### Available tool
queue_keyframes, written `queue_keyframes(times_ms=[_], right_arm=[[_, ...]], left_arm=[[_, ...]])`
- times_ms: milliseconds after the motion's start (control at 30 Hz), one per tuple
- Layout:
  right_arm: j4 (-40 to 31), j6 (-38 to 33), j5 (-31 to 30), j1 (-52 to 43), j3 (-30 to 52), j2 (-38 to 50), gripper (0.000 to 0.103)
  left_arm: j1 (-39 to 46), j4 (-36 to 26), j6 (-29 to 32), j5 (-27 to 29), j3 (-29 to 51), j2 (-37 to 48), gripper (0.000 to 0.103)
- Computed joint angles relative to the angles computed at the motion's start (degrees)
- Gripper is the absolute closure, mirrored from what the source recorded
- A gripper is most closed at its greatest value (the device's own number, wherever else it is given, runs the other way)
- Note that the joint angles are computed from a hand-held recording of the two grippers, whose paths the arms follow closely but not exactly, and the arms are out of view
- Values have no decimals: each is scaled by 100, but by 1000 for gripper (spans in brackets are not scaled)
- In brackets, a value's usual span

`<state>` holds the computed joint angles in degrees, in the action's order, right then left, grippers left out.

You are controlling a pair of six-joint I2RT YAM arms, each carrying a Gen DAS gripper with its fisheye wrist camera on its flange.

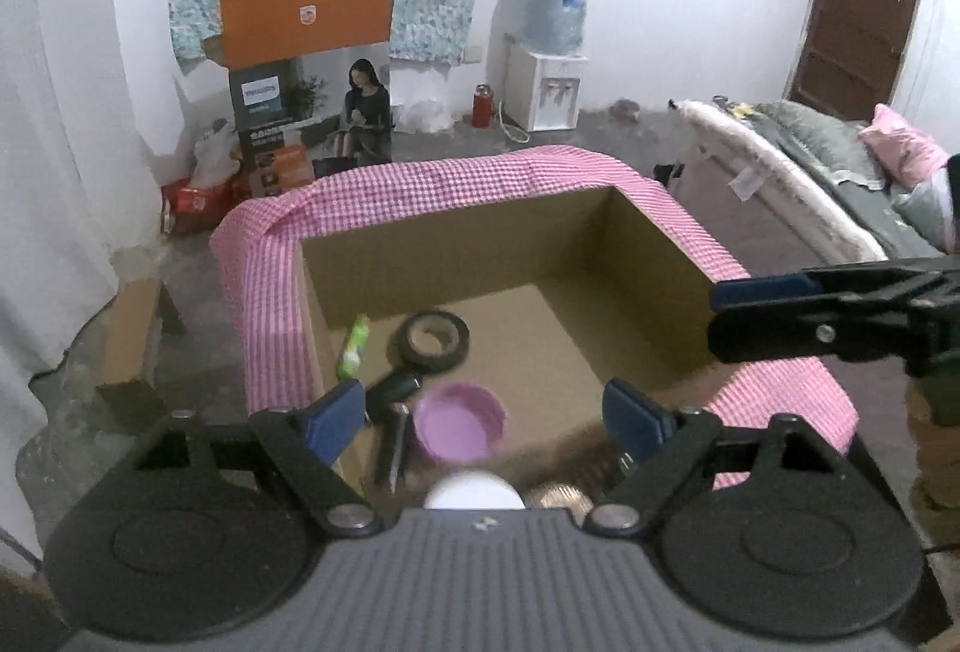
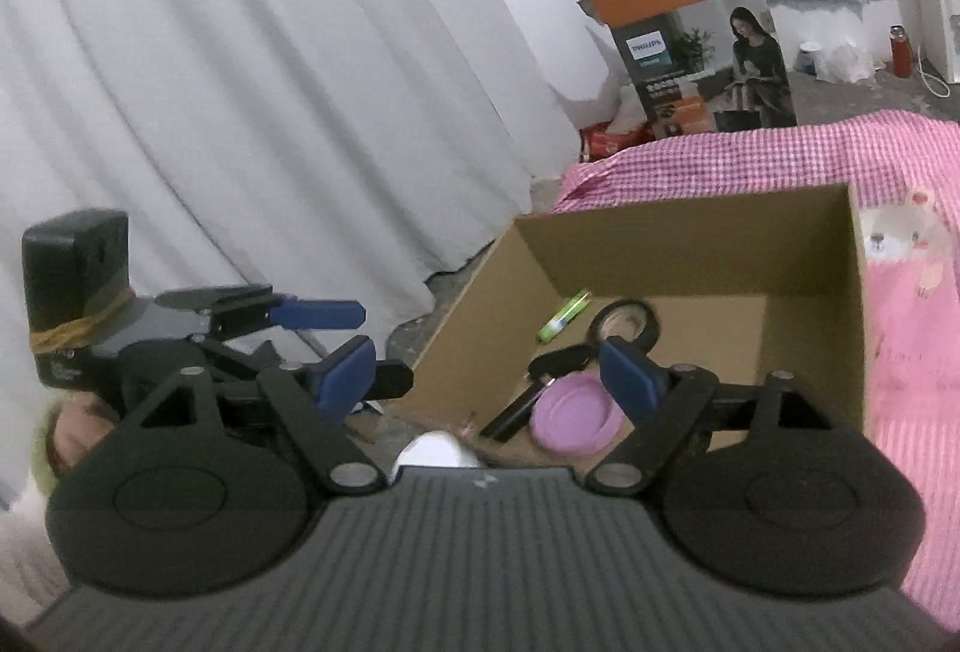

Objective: Organize rigid objects
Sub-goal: 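Open the right tool to release the tape, then withdraw, then grasp the white pill bottle around its body with the right tool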

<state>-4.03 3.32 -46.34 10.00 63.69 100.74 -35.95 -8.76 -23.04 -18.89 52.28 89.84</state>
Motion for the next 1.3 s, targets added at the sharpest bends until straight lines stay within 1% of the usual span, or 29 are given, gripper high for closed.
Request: queue_keyframes(times_ms=[100, 200, 333, 433, 533, 700, 900, 1067, 1167, 1233, 1300], right_arm=[[356, 111, 8, 74, -627, -316, 20], [577, 174, 126, 262, -1020, -428, 20], [795, 376, 171, 494, -1242, -336, 20], [890, 508, 230, 654, -1215, -162, 20], [981, 574, 329, 812, -1116, 59, 20], [1152, 657, 455, 920, -1177, 228, 20], [1284, 683, 472, 943, -1121, 453, 20], [1234, 642, 554, 1083, -886, 664, 21], [1227, 685, 606, 1169, -697, 825, 23], [1223, 709, 632, 1224, -562, 938, 27], [1166, 709, 692, 1285, -400, 1059, 29]], left_arm=[[-374, 388, -330, -314, -640, -305, 15], [-727, 577, -623, -583, -1014, -327, 15], [-1043, 920, -904, -880, -1404, -230, 15], [-1209, 1005, -1057, -1070, -1502, -17, 15], [-1292, 1171, -1080, -1187, -1563, 201, 15], [-1230, 1553, -940, -1064, -1611, 506, 15], [-1217, 1816, -693, -1298, -1390, 1077, 16], [-1008, 2120, -497, -1168, -1419, 1227, 19], [-881, 2354, -423, -1058, -1476, 1243, 20], [-790, 2475, -390, -977, -1504, 1254, 21], [-701, 2591, -352, -893, -1525, 1275, 27]])
